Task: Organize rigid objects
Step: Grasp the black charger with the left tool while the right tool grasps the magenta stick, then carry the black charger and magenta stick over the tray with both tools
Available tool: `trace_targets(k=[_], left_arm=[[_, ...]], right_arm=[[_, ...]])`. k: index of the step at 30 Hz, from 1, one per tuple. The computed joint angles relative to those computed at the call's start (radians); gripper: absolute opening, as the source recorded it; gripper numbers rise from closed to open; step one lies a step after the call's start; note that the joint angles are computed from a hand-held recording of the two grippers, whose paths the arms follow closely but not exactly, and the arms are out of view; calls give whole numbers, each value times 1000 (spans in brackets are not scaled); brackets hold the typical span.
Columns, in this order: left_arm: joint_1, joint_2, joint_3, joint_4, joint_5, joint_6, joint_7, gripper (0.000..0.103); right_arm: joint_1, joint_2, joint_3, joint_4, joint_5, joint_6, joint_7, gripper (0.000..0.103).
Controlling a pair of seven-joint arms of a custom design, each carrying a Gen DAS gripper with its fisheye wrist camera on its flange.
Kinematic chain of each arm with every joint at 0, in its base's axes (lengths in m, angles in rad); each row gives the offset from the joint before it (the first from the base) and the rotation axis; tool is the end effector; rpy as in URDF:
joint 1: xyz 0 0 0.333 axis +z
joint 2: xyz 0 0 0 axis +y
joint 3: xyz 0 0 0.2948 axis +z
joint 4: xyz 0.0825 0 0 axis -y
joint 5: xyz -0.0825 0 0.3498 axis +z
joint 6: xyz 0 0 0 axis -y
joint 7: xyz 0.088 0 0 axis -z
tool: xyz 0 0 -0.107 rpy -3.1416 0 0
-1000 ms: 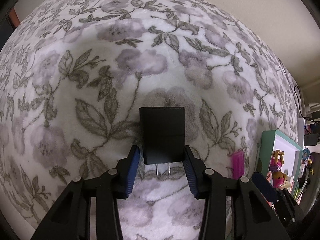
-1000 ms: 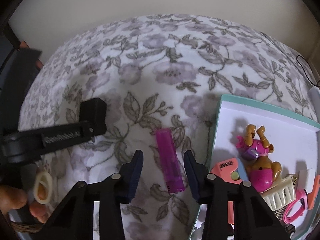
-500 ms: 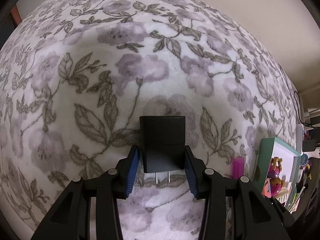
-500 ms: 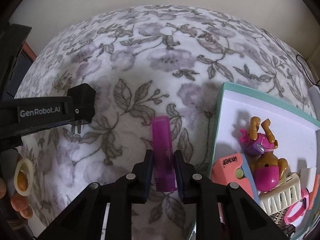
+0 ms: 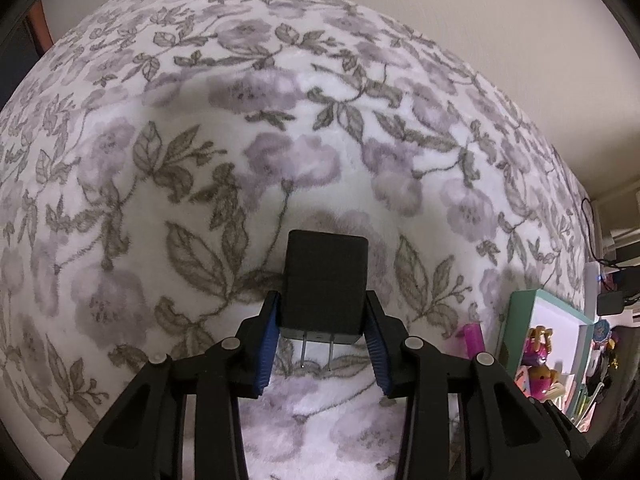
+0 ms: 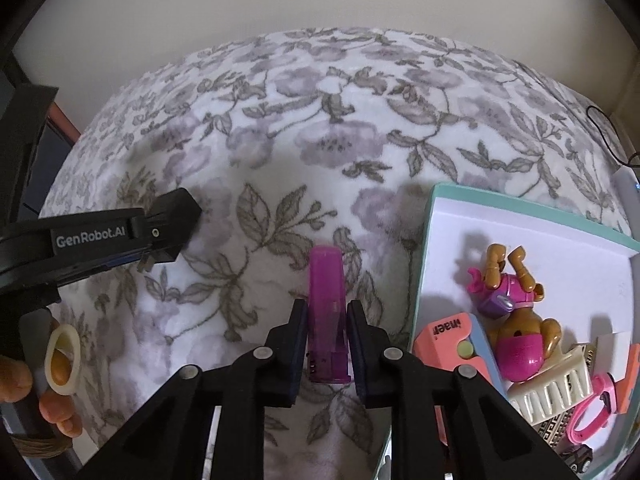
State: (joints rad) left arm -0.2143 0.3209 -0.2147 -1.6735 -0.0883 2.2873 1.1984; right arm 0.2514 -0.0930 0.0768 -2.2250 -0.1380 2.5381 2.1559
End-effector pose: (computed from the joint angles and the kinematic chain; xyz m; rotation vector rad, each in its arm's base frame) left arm 0.5857 -0.2543 0.4455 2.1925 -2.1658 0.5122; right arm 0.4895 0.1691 0.4541 -1.8010 2.1110 -0.3270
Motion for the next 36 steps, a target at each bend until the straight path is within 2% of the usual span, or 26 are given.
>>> trace_targets(k=[27, 36], left_arm=[[13, -71, 0, -16, -23, 68, 24, 40], [-8, -114, -17, -33, -29, 89, 43, 40]], right_arm=[[-14, -56, 1, -21, 16, 51, 7, 21], [-34, -144, 7, -77, 0, 38, 42, 21]])
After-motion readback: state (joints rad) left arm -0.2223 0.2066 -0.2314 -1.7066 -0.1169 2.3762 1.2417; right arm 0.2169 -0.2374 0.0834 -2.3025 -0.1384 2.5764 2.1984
